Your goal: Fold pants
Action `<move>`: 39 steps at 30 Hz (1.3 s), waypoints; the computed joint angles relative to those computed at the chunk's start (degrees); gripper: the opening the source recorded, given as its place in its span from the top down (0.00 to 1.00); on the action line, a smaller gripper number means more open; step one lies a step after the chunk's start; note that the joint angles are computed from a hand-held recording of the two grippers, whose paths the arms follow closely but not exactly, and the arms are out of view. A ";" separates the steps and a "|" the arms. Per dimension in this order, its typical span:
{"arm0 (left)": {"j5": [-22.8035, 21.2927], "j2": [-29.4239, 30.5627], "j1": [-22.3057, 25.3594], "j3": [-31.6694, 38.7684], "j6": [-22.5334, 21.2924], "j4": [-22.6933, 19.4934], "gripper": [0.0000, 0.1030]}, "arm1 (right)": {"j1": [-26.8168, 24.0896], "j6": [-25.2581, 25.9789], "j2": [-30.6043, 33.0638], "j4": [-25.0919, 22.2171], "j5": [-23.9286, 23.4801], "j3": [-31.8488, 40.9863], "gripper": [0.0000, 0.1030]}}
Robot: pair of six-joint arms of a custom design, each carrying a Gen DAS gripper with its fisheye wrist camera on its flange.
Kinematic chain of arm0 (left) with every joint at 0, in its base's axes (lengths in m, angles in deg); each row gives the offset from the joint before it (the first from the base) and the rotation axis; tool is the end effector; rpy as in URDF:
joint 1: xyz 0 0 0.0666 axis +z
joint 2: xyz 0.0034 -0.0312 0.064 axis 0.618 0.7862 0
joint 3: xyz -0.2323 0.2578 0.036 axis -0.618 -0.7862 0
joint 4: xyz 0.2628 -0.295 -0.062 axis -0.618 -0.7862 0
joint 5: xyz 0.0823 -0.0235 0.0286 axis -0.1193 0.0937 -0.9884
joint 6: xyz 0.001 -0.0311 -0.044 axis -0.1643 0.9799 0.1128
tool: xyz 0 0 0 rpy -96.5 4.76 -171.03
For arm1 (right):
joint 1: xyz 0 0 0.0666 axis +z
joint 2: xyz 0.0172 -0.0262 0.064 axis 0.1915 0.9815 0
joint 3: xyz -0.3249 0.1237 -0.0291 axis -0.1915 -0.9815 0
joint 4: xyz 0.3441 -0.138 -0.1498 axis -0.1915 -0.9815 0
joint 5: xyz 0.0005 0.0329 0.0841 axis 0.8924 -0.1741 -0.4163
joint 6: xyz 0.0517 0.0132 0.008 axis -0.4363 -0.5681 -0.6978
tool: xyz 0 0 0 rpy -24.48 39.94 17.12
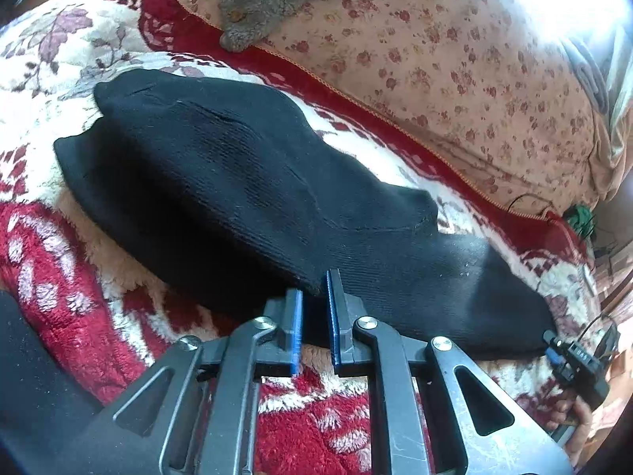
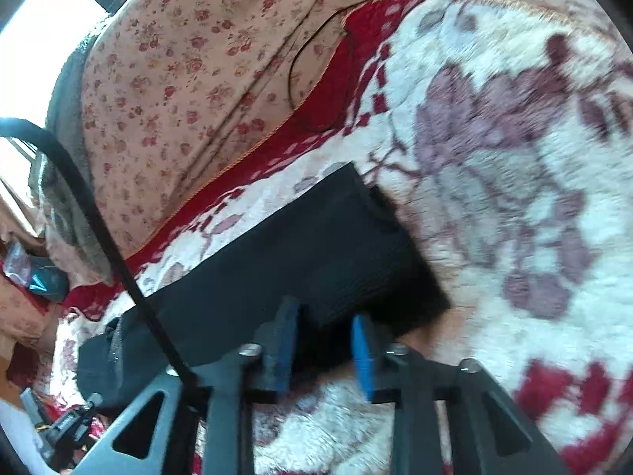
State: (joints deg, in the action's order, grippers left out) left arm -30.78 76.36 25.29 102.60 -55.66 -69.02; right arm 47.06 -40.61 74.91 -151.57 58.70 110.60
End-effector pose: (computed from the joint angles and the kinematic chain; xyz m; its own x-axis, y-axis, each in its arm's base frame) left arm 0.4080 -0.1009 0.5024 -0.8340 -0.2135 -0.5088 0.0016 0.9211 -0.3893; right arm 0.2951 0.1999 0.4613 -0.5902 0.6615 -0.4626 0.4399 0.7441 0.5027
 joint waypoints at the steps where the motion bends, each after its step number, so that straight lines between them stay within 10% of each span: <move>1: 0.95 -0.53 0.88 -0.08 0.15 -0.15 0.91 | 0.60 0.00 -0.44 -0.96 1.18 0.41 0.72; 6: -0.85 -3.22 4.24 -0.15 -0.29 -0.14 0.81 | 3.37 3.16 -1.33 -0.07 3.90 2.60 0.71; 11: 2.22 -3.30 9.34 0.75 -0.56 1.31 0.47 | 5.10 11.37 3.14 9.41 -1.58 6.15 0.57; 25: 8.66 4.50 15.69 3.88 4.37 1.84 0.47 | 8.01 10.82 29.86 30.12 -35.12 22.51 0.57; 39: 6.86 7.07 14.39 5.87 8.15 5.94 0.48 | 9.04 -0.36 34.33 39.42 -40.97 22.68 0.56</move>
